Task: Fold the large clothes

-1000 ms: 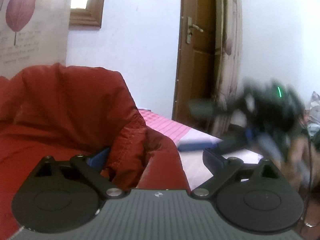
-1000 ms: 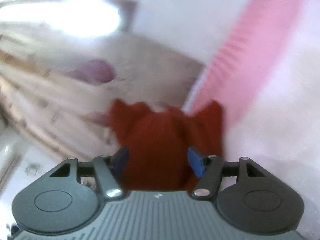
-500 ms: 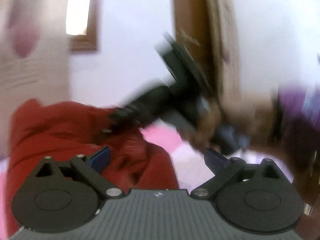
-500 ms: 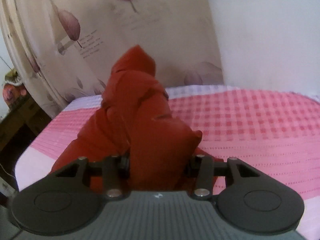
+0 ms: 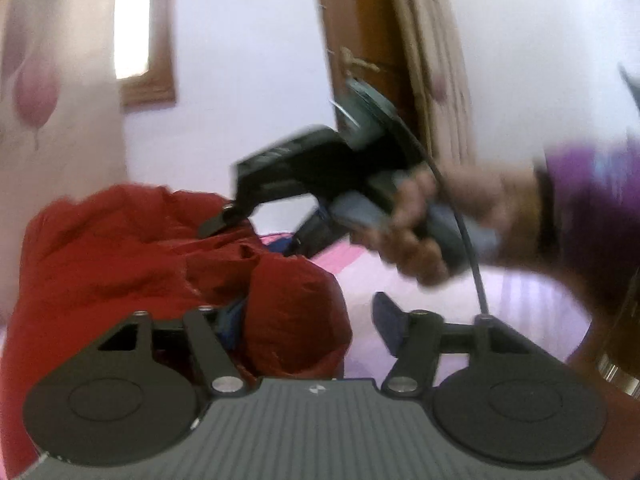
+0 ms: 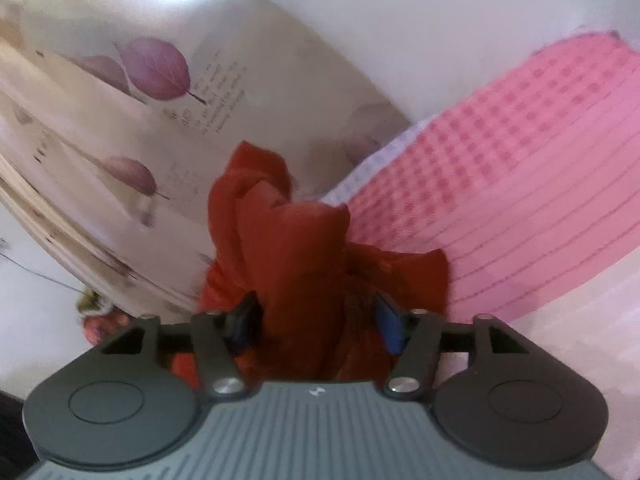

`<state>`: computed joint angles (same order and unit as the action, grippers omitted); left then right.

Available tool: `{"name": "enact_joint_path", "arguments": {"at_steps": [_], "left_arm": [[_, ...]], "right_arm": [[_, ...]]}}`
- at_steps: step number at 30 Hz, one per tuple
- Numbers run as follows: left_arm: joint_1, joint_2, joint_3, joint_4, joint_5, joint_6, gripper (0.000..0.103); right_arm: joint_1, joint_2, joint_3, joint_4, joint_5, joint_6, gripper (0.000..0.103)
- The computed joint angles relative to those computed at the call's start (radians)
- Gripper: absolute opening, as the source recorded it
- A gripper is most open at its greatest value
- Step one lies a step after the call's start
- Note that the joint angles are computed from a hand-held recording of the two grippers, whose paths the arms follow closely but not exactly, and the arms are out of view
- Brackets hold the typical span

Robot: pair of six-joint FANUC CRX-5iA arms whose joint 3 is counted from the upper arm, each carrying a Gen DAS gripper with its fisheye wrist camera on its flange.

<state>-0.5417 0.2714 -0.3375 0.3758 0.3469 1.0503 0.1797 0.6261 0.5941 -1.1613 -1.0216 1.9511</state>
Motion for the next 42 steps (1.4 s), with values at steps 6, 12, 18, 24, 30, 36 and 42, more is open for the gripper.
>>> {"name": "enact_joint_path", "arguments": {"at_steps": [6,12,18,24,30,36,42], "left_arm": [[-0.034,0.040,0.005,0.139,0.050,-0.192,0.074],[-0.055,0.068,0.016,0.262,-0.005,-0.382,0.085],[-0.015,0.077,0.045,0.154,-0.061,-0.209,0.094],[-0.029,0.096,0.051,0.181,-0.031,-0.225,0.101],[-0.025,0.095,0.038,0.138,-0.014,-0.173,0.101],[-0.028,0.114,0.030,0.108,0.050,-0.137,0.102],[-0.015,0.118,0.040,0.046,0.019,-0.079,0.102]], "right_arm": [[0.059,-0.018,0.023,0.075,0.068,0.085,0.034],[0.003,0.078,0.001,-0.072,0.063,0.070,0.039],[0.056,-0.035,-0.047,0.126,0.180,0.101,0.049],[0.179,-0.191,-0.087,0.249,0.332,0.425,0.049],[0.364,-0.056,0.070,0.679,0.304,0.313,0.044],[0.393,0.057,0.138,0.843,0.255,0.179,0.038],[0.351,0.102,0.167,0.707,0.234,0.149,0.038]]}}
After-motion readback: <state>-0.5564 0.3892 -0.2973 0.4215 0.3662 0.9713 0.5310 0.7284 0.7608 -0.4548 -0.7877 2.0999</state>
